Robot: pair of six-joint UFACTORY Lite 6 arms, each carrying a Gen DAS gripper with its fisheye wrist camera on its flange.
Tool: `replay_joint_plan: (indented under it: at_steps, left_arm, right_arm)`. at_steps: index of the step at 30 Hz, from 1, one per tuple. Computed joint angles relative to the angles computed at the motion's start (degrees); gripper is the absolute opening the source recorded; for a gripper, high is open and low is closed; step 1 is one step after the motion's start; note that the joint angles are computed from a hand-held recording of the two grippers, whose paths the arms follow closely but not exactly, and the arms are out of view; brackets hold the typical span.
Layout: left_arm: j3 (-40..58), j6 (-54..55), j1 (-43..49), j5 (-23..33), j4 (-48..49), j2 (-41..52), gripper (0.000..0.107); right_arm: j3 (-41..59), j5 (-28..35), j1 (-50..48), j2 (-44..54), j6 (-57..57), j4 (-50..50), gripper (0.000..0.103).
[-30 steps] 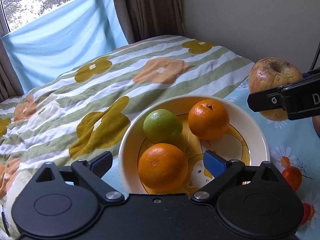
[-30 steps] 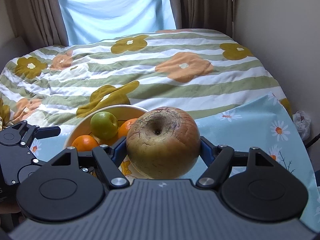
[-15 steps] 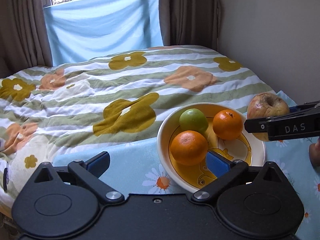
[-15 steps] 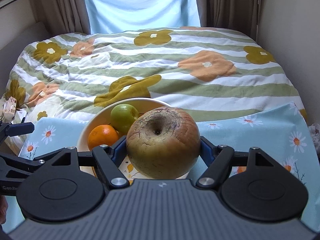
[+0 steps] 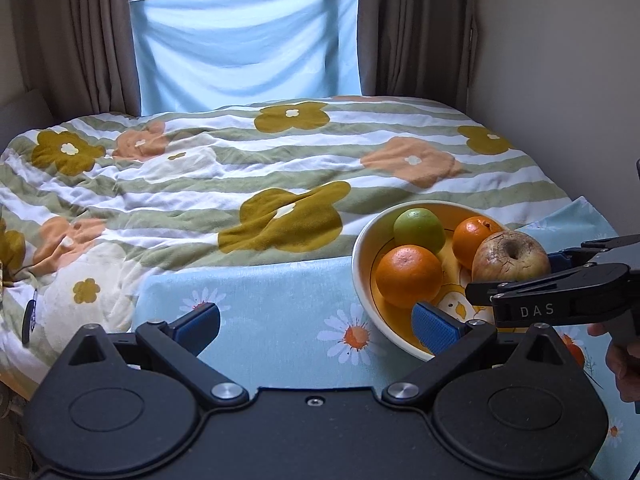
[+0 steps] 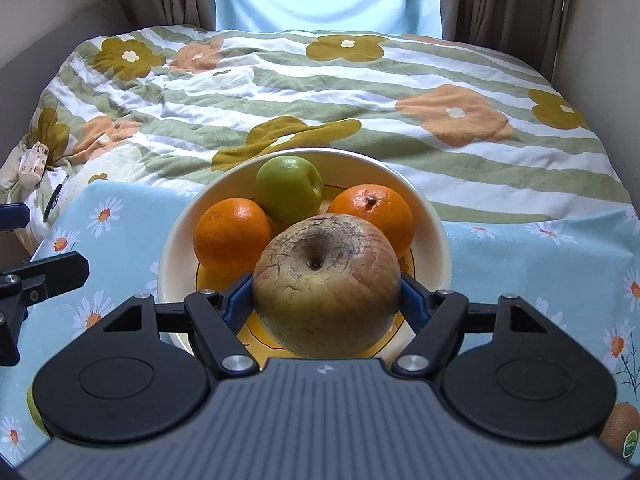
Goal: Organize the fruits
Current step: 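Open the left tool to drop the orange in the bowl while the right tool lowers and releases the apple, then withdraw both open tools from the bowl back over the tablecloth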
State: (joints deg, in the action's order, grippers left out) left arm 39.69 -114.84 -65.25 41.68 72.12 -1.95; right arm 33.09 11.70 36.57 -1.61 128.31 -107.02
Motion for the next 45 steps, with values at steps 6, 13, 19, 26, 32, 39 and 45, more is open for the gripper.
replay_joint_plan:
  at_steps: [6,13,19,26,32,39,45]
  left_arm:
    - [-1.0,-1.7,-0.2,-0.6,0.9,-0.2,0.103]
    - [-1.2,-1.9,-0.4,-1.1,1.1,-0.4,0.103]
    - [-2.0,-0.7,-1.9,0.5,-1.0,-3.2,0.103]
    - [-1.8,0.6,-4.0,3.5,-3.2,-6.1,0.103]
    - [-0.4,2.8,-7.0,7.4,-6.5,-7.8,0.103]
    - [0.4,2.9,-12.1,14.2,-9.4,-11.3,0.103]
    - [4.1,-2.5,-22.5,26.5,-12.5,-10.3,0.103]
  right_arm:
    - [-0.3,2.4,1.5,2.3,6.4,-6.7,0.089]
    - [-1.7,3.8,2.1,1.8,11.7,-9.6,0.092]
    - [-5.0,5.3,1.1,-6.6,4.4,-0.4,0.103]
    - [-6.3,6.4,2.2,-14.9,-14.4,19.3,0.103]
    - [-7.2,13.1,7.1,-23.0,-31.3,38.0,0.103]
    - [-11.1,25.3,14.8,-39.2,-41.9,53.0,0.103]
    - [-14.4,37.0,21.2,-55.7,-49.6,59.3,0.103]
